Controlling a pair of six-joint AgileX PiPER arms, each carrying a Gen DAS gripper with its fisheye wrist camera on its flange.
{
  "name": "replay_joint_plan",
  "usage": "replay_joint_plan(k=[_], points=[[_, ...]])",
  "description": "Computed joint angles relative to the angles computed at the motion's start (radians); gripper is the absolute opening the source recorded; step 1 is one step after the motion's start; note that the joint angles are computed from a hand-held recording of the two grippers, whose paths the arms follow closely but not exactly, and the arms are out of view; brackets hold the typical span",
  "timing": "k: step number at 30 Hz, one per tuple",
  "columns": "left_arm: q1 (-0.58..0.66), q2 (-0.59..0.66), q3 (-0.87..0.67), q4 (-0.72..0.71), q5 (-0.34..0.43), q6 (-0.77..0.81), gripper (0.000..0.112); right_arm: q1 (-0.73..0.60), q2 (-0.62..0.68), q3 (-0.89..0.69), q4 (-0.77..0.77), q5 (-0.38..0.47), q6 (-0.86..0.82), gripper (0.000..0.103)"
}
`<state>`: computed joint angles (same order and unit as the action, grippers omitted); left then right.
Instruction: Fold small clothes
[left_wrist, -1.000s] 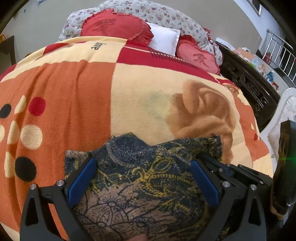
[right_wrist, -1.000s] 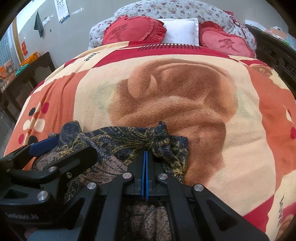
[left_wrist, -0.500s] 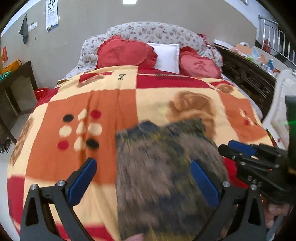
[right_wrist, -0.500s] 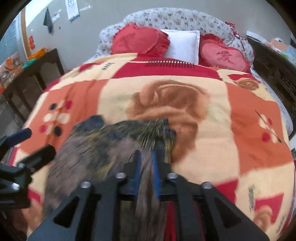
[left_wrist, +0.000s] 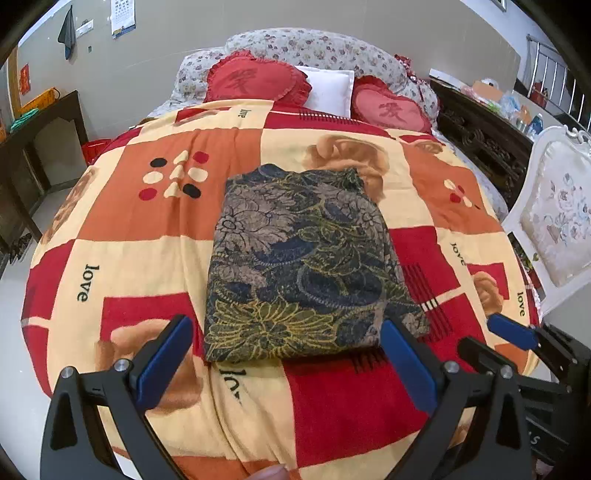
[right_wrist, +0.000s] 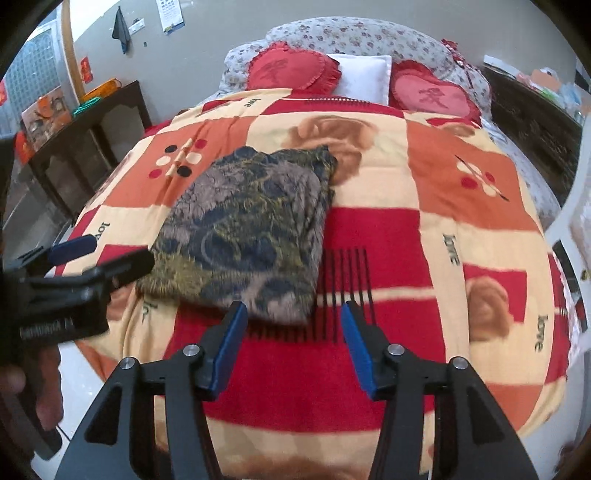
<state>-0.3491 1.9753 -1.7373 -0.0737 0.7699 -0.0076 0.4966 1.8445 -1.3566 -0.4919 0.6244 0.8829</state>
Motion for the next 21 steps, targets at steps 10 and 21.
replay_joint_plan(k=[10,21], points=[[-0.009,0.000,-0.014,0.049,0.024,-0.036,0.103,-0.004,-0.062,0.058,-0.018,-0.019,0.036,0.053],[0.003,0.023,-0.042,0.040,0.048,-0.046,0.103,0.006,-0.044,0.021,0.009,-0.010,-0.048,0.053]])
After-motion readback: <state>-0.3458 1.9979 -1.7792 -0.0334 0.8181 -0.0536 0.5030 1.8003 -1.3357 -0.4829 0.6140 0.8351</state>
